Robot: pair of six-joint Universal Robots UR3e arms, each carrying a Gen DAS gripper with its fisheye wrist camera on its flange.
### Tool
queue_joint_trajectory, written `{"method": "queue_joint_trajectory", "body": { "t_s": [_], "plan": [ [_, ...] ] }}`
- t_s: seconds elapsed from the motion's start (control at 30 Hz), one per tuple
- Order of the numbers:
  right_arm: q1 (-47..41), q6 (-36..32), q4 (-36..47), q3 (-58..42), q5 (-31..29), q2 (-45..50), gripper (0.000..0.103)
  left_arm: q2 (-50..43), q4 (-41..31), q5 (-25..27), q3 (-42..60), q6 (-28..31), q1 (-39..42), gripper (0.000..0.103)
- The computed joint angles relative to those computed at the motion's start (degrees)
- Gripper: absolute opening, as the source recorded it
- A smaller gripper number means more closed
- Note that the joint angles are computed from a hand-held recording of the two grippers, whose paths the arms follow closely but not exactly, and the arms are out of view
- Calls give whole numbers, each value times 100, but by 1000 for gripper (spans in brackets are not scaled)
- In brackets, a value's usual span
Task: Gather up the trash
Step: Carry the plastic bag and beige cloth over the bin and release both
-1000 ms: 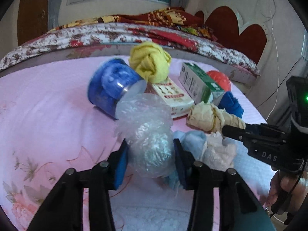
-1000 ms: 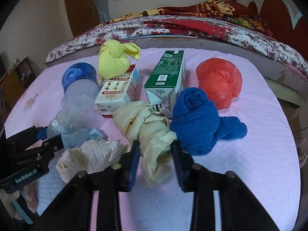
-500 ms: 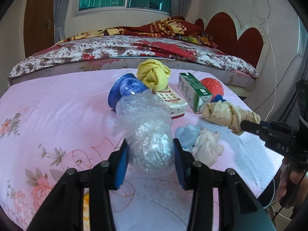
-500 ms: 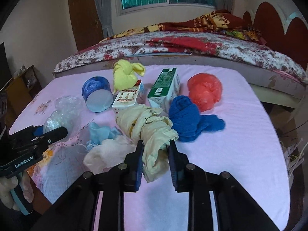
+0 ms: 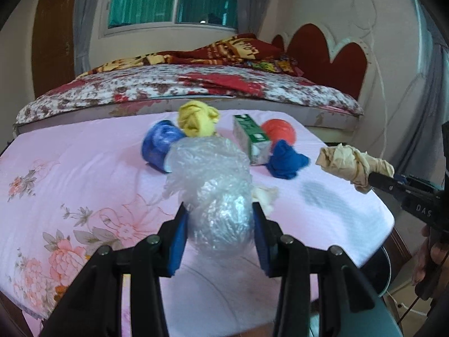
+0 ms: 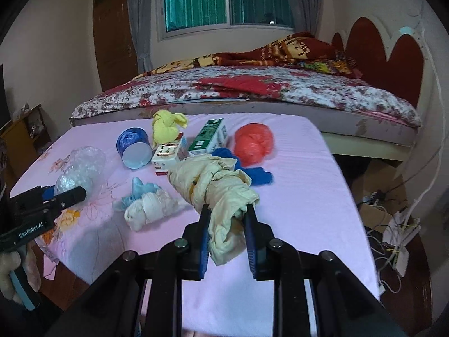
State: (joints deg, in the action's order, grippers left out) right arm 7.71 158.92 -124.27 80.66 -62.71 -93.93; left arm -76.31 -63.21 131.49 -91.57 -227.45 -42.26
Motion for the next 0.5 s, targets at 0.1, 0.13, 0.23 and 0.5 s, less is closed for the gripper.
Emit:
{"method": "queue_joint_trajectory", "body": {
  "t_s": [0.1, 0.13, 0.23, 0.5],
  "plan": [
    [-556, -329, 328, 418, 322, -622, 24, -353, -72, 95, 334, -116, -314, 44],
    [-772, -479, 484, 531, 447, -832, 24, -474, -94, 120, 455, -141, -400, 44],
    [-1267, -849, 816, 786, 672, -1328, 23, -894, -167, 171, 891, -203, -636, 43],
    [-3205, -2546, 2866, 883, 1751, -2547, 21, -2011, -298, 171, 2120, -118, -1130, 43]
  ]
}}
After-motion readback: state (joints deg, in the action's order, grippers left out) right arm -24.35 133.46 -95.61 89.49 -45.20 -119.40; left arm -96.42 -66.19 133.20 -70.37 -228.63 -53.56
